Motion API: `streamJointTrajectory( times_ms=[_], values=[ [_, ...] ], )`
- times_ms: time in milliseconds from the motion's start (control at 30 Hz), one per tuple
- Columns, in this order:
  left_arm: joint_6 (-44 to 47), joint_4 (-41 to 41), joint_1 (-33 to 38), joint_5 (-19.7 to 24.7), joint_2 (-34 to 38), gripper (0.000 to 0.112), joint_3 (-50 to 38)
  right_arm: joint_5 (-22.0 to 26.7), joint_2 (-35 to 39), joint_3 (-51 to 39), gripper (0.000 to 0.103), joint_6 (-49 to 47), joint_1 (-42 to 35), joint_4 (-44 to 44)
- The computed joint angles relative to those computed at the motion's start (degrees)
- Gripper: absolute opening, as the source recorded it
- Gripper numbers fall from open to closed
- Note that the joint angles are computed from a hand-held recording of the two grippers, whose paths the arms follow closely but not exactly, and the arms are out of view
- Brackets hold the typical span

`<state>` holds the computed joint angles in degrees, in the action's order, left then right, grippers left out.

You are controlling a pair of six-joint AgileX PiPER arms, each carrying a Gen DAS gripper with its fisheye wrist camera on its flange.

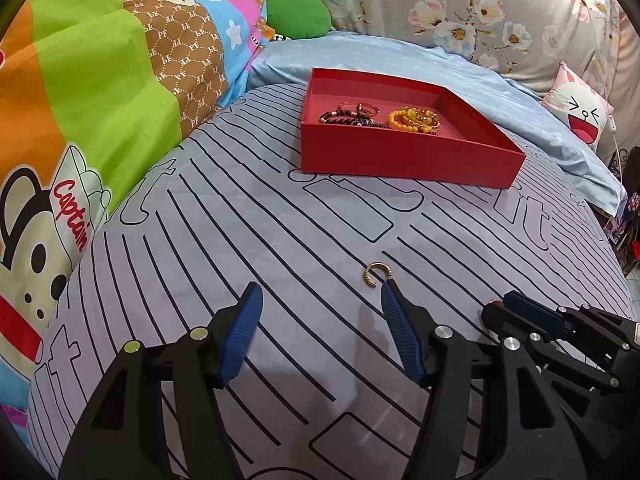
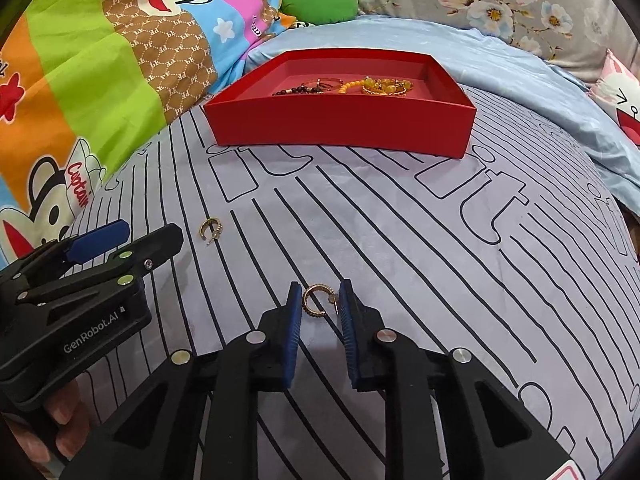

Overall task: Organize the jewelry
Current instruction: 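Grasp one gold hoop earring with the right tool while the left grasps the other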

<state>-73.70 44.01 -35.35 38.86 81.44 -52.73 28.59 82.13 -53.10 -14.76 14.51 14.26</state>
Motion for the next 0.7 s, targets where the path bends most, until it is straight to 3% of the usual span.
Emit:
streamJointTrajectory(
  times_ms=[600,700],
  values=[
    [2.7,-2.4,0.1,-1.7,4.3,0.058,-3.7,0.4,-0.7,0.6,0.018,-1.6,-3.6,2.1],
    [4.7,-5.1,1.1,-2.3,5.2,0.053,-4.5,0.3,-0.5,0.6,0.018,-2.1,-3.8,2.7]
  ],
)
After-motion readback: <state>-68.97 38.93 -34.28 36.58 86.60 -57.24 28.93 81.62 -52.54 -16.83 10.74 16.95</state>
